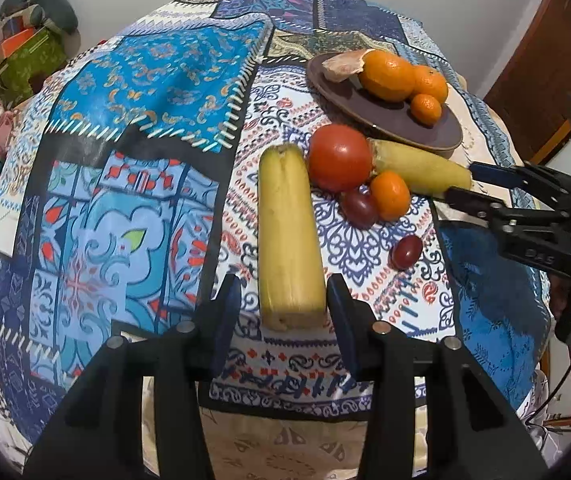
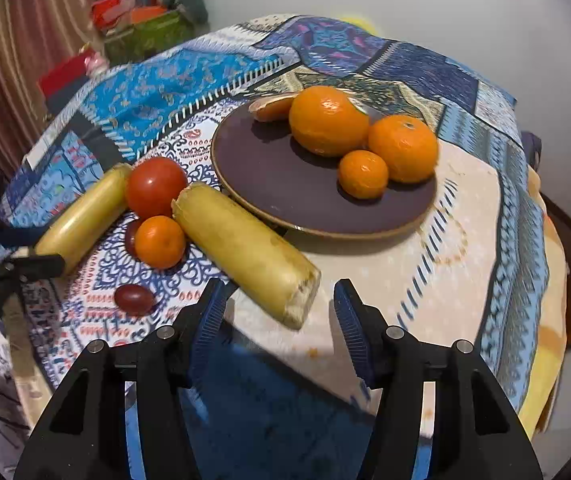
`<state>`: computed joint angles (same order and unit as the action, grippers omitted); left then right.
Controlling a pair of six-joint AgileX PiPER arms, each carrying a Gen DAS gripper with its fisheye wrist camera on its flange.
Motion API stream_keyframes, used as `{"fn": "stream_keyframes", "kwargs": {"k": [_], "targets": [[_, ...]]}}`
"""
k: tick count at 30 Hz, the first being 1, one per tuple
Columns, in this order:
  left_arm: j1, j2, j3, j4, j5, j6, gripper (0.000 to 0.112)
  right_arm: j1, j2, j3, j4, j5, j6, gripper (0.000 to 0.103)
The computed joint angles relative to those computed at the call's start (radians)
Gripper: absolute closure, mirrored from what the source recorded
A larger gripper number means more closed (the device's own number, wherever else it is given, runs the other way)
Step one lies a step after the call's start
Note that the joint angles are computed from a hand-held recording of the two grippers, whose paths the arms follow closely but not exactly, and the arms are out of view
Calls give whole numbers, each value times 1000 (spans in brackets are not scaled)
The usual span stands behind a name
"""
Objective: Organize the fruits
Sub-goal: 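Grasp a yellow cylinder with the left gripper while the right gripper grasps another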
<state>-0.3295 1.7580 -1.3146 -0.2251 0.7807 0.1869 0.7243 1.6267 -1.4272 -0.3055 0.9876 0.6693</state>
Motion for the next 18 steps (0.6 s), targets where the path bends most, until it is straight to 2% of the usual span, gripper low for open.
{"fn": "stream_keyframes", "kwargs": {"k": [5, 9, 11, 13, 15, 18], "targets": [[-7, 68, -83, -7, 8, -23, 64, -38, 55, -58, 70, 9, -135, 46], [-17, 127, -141, 10, 10, -45, 64, -43, 83, -77, 74, 7, -169, 42], [-21, 146, -157, 13, 6, -48, 67, -38, 101, -90, 63, 18, -194, 42], [-19, 159, -163, 3, 8, -38, 77, -39, 113, -102, 65, 25, -223, 42], [-17, 158, -154, -11, -8, -30, 77, -60, 120, -112, 98, 21, -250, 35], [-10, 153, -140, -34, -25, -9, 77, -92, 126, -117, 156, 9, -281, 33]]}}
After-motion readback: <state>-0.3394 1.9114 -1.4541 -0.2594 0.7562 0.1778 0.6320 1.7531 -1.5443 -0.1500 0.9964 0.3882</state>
